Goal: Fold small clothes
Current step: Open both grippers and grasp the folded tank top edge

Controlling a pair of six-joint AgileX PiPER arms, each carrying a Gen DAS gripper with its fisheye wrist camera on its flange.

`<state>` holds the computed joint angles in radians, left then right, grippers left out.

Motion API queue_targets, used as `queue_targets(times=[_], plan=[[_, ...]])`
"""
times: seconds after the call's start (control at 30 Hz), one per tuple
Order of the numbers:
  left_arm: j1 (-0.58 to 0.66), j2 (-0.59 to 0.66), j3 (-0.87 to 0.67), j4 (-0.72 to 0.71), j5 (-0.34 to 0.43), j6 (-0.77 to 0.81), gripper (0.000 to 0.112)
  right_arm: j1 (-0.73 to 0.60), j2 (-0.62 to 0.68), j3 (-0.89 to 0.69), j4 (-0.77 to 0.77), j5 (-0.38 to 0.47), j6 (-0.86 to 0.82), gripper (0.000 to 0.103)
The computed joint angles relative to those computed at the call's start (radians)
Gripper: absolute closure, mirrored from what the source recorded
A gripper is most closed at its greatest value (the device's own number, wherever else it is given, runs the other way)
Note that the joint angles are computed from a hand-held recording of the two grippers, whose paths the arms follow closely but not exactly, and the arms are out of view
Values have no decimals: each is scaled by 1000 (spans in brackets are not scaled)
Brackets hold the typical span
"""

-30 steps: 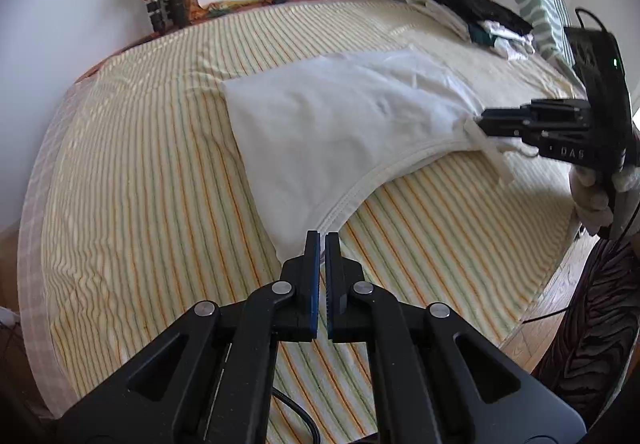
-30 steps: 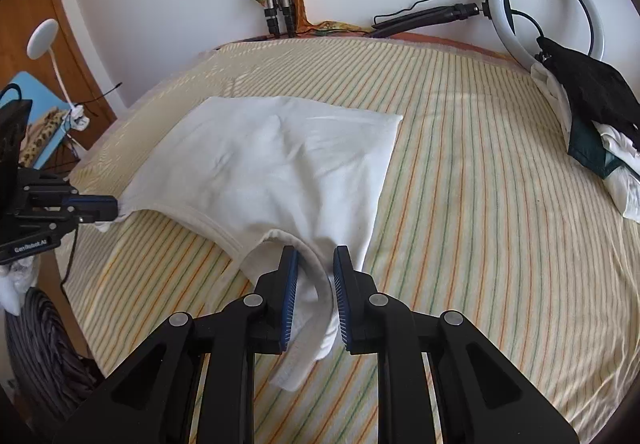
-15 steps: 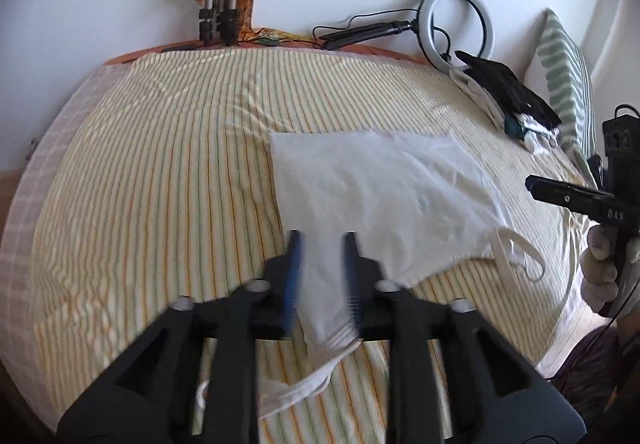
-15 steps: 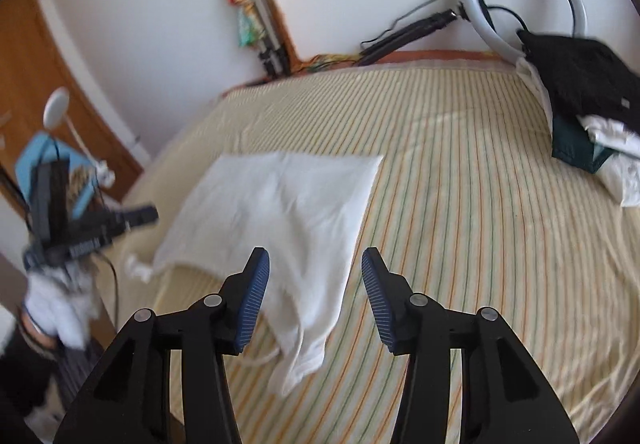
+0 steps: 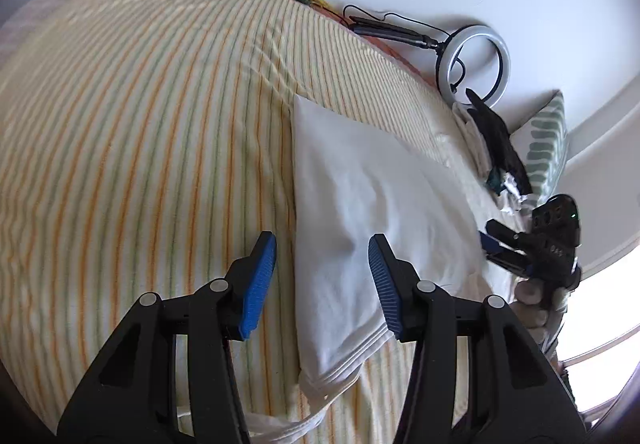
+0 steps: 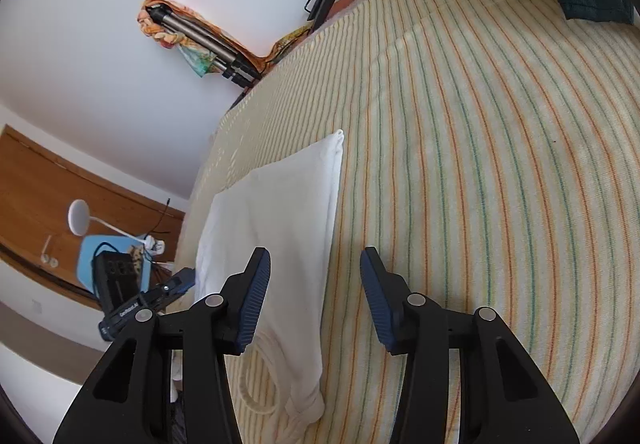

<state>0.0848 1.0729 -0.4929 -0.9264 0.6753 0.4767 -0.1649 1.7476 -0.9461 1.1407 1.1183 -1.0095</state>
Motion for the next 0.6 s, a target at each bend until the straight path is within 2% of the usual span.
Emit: queue_targets(times=[0.03,0.13,0.33,0.4,0.43,0.5,0.6], plan=[[15,16,-4,-38,15,38,63,-2,15,-7,5,12,-1,67],[31,53,-14,-90,37,94,63,16,57,-30,13,18,10,74],[71,117,-38,-168,76,159,64,68,74,-44,30,-17,-1,74],[85,132,-39,-185,79,168,73,81,79,-46,44,-31,1,76],[81,136,-41,-180,67,158,76,86,82,-47,49,-38,2,80],[77,138,-41,-163,47,136,91,104,87,-51,48,-66,19,89],[16,108,-43,-91,-24,55,103,132,70,-43,50,-112,23,94]])
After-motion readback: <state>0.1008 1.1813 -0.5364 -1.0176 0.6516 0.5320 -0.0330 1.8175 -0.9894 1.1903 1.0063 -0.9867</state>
